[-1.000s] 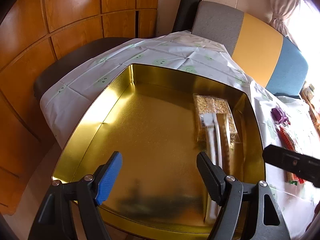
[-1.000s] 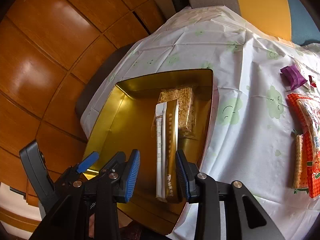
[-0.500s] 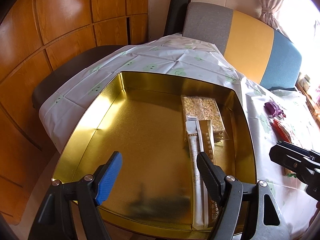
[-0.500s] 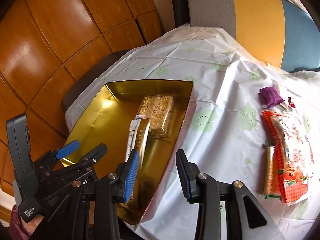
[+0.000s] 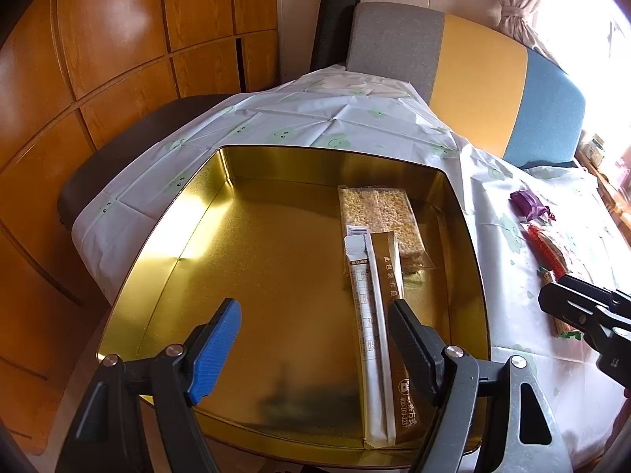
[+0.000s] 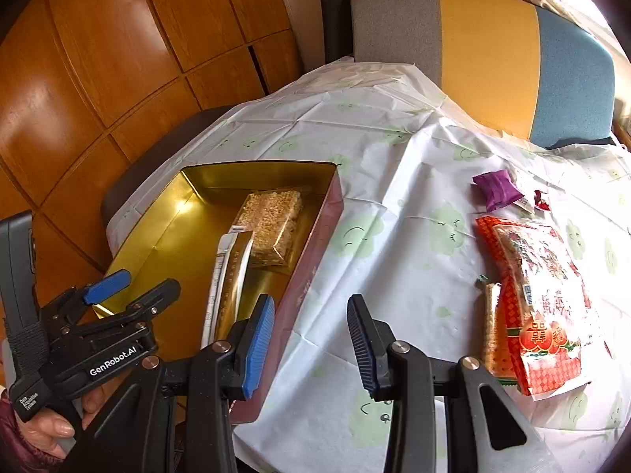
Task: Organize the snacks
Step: 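Place the white and gold stick packets into the tin with the right tool, then grasp the red dragon-print bag with the left tool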
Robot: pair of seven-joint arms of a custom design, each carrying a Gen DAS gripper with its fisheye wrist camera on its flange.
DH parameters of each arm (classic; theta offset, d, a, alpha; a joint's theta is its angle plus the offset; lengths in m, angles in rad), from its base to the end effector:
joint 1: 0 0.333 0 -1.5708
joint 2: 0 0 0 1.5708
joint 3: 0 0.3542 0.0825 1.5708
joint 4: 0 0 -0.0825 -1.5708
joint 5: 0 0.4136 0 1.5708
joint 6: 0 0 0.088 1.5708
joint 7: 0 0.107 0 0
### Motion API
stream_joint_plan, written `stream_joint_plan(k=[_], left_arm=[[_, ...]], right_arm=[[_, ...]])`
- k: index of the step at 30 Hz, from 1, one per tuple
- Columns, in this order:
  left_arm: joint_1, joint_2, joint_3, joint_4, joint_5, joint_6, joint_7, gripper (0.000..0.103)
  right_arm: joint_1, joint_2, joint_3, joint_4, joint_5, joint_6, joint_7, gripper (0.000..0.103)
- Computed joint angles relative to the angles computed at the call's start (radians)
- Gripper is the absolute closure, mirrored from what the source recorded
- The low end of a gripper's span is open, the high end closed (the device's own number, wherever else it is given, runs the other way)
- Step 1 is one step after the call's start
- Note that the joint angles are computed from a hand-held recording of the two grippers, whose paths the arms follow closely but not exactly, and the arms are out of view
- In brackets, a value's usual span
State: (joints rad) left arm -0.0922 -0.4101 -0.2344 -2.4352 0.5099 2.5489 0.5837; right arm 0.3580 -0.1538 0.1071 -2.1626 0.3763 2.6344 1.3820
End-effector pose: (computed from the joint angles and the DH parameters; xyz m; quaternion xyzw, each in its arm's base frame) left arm 0.4436 -0.1667 0.5270 -0.7590 0.5597 -0.2036 0.2631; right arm 0.5125 0.2502 0.5578 -0.7835 0.5269 -0.0799 0.3194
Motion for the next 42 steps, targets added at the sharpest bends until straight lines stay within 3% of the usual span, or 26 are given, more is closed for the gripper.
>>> stream_joint_plan(k=[12,23,26,31,34,36,40,42], left_arm=[[-0.025,0.024,-0.016,0.033,0.021,0.002,0.034,0.026],[-0.082,0.095,-0.013,0.106,-0.027,0.037,0.126,0.026],[-0.120,0.129,0.001,0.135,-0.087,0.075,0.203,0.027],[-0.178,0.224,0.015,0.214,-0.224,0.120,0.347,0.040],[-0.204,0.301,0.020,0.285,-0.348,0.118,0.444,0.047],[-0.212,0.357,0.016,0.340,-0.432,0.110,0.498,0.047],[-0.207,0.459,-0.009,0.448,-0.552,0.100,0.567,0.047],[-0.203,0.514,-0.024,0.508,-0.576,0.088,0.592,0.040]], right_arm=[[-0.062,-0.031,-0.010,-0.047,-0.146,0.019,0.062,0.062],[-0.214,-0.058,-0.041,-0.058,-0.380,-0.021,0.171,0.062],[-0.251,-0.053,-0.058,-0.048,-0.421,-0.027,0.184,0.062],[-0.306,-0.027,-0.094,-0.039,-0.432,-0.016,0.216,0.062],[-0.318,-0.009,-0.123,-0.043,-0.358,-0.007,0.224,0.062],[-0.329,0.009,-0.129,-0.018,-0.334,-0.058,0.252,0.062],[-0.329,0.007,-0.139,-0.017,-0.275,-0.041,0.239,0.062],[-0.325,0.004,-0.145,-0.016,-0.236,-0.047,0.216,0.062]])
